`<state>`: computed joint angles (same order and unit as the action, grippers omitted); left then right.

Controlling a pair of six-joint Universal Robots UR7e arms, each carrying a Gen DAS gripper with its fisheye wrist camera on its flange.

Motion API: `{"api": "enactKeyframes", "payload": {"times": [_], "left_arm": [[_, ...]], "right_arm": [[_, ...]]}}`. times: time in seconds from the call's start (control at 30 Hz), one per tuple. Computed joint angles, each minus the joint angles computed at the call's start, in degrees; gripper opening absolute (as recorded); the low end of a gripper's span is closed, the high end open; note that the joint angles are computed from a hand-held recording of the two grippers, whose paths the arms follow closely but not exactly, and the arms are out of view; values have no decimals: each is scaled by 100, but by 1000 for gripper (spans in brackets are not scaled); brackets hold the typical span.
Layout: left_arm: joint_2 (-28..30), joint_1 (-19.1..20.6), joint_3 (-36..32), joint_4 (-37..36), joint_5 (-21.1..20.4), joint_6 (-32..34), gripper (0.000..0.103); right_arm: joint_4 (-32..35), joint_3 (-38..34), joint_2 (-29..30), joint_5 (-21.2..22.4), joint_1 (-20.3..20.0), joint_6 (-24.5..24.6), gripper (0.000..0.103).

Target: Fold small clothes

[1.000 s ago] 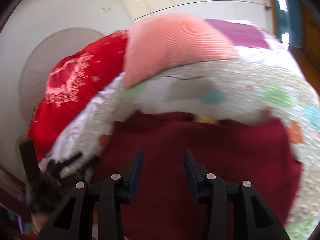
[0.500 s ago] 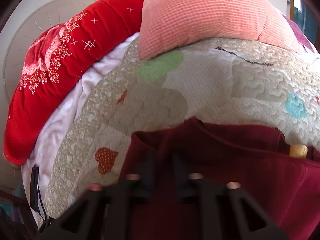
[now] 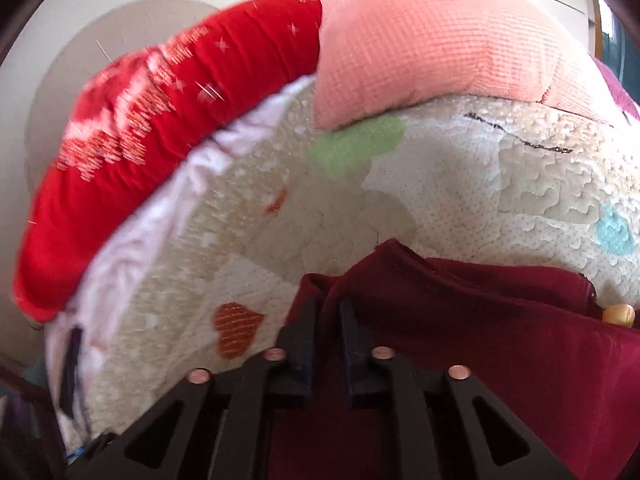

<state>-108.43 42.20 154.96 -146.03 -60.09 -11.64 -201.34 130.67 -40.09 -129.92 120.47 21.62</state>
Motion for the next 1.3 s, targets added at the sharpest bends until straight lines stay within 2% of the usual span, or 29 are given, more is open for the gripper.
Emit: {"api": "enactKeyframes", "payload": {"times": [0.03,0.07,0.1,0.23,0.27,0.33,0.37,0.43,0.5,0.53,0.63,0.67,0.7,0.73,0.8,0.83,0.93,1.0,1.1,1.23,1.3], "left_arm": [[-18,-26,10,10,20,2,71],[-55,-56,22,35,35,-3,71],[-75,-60,29,43,29,-5,71],[-194,14,-4,173,-105,-48,71],[-223,31,-14,199,-139,-56,71],[-258,54,-27,241,-198,-86,71],[-266,59,-29,255,-216,-101,71],[-272,78,-36,287,-270,-149,71],[-258,122,-53,285,-368,-143,71],[-264,130,-56,295,-394,-144,71],[-278,175,-60,320,-487,-125,71],[-260,227,-86,335,-567,-115,71],[-198,337,-131,316,-721,-96,71],[-183,414,-162,336,-836,-87,71],[-158,571,-204,349,-1063,-41,72],[-196,584,-199,391,-1098,-50,74],[-200,627,-180,365,-1158,3,75],[-188,653,-166,329,-1185,19,76],[-181,693,-163,286,-1227,53,76],[-188,754,-163,263,-1311,41,77],[-230,775,-154,276,-1336,56,77]], "right_arm": [[-155,144,-109,211,8,-50,36],[-261,310,-244,339,82,-21,37],[-300,415,-325,291,188,46,37],[-644,983,-649,-344,794,355,37],[-517,1129,-760,-736,982,599,37],[170,1298,-1001,-1402,1146,1235,33],[603,1453,-1162,-1602,1090,1701,32],[910,1691,-1314,-1561,813,2169,31],[533,1883,-1158,-1285,407,1962,30],[452,1880,-1113,-1348,437,1926,30],[1152,1701,-1359,-1386,593,2110,30],[1091,1655,-1395,-1302,649,2062,30],[911,1599,-1377,-1207,731,1980,37],[810,1509,-1338,-1144,798,1901,50],[418,1290,-1150,-836,837,1515,58],[403,1174,-1099,-685,834,1408,58],[1011,675,-944,-397,698,1304,58],[1619,299,-787,-472,627,1301,58],[1983,25,-591,-451,497,1291,58],[2239,-256,-371,-580,418,1360,67],[2366,-325,-363,-478,331,1320,74]]}}
